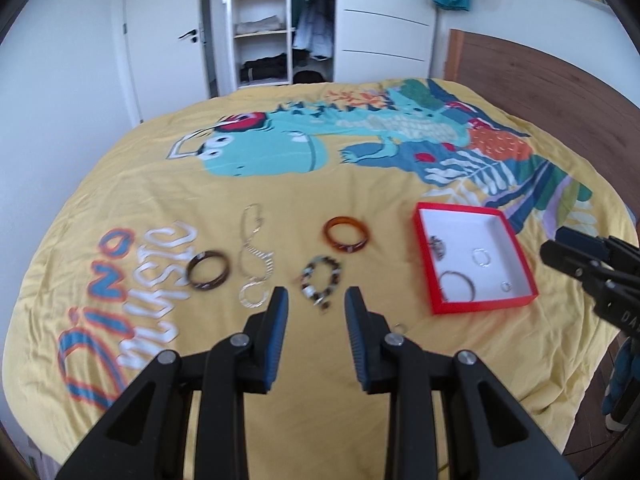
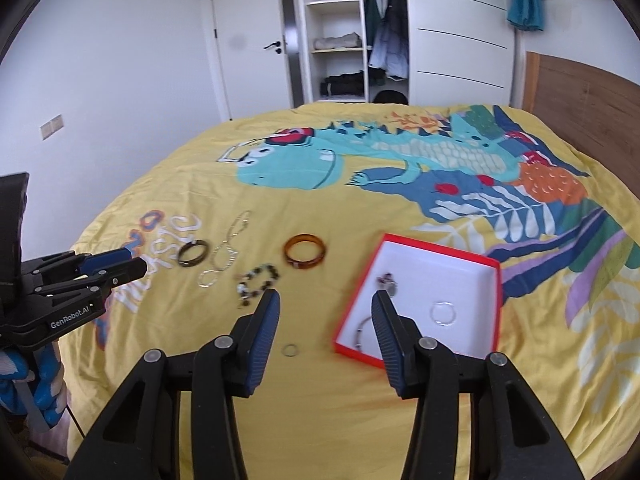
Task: Organize jewelry
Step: 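Withdraw both open grippers from the box toward the jewelry row, then grasp the twisted silver bracelet with the left gripper while the right gripper grasps a silver ring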
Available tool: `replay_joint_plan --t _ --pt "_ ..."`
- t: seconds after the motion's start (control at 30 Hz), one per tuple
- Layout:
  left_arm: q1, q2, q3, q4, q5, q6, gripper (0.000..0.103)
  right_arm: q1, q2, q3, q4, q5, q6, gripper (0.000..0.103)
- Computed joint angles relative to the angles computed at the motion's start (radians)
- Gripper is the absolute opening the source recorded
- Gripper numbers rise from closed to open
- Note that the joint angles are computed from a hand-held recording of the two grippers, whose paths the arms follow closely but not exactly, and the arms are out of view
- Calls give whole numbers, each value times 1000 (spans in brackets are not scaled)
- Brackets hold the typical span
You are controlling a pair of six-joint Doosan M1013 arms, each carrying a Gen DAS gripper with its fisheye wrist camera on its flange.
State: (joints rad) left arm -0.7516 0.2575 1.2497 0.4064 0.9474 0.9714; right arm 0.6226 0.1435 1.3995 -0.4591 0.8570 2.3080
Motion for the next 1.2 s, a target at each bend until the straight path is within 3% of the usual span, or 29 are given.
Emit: replay_joint_plan --t 0.47,1.2 --pt "74 -71 162 -12 24 -140 28 7 52 -9 160 -44 -120 39" --pt "152 72 81 -205 -9 -38 29 -53 147 4 390 -37 -277 36"
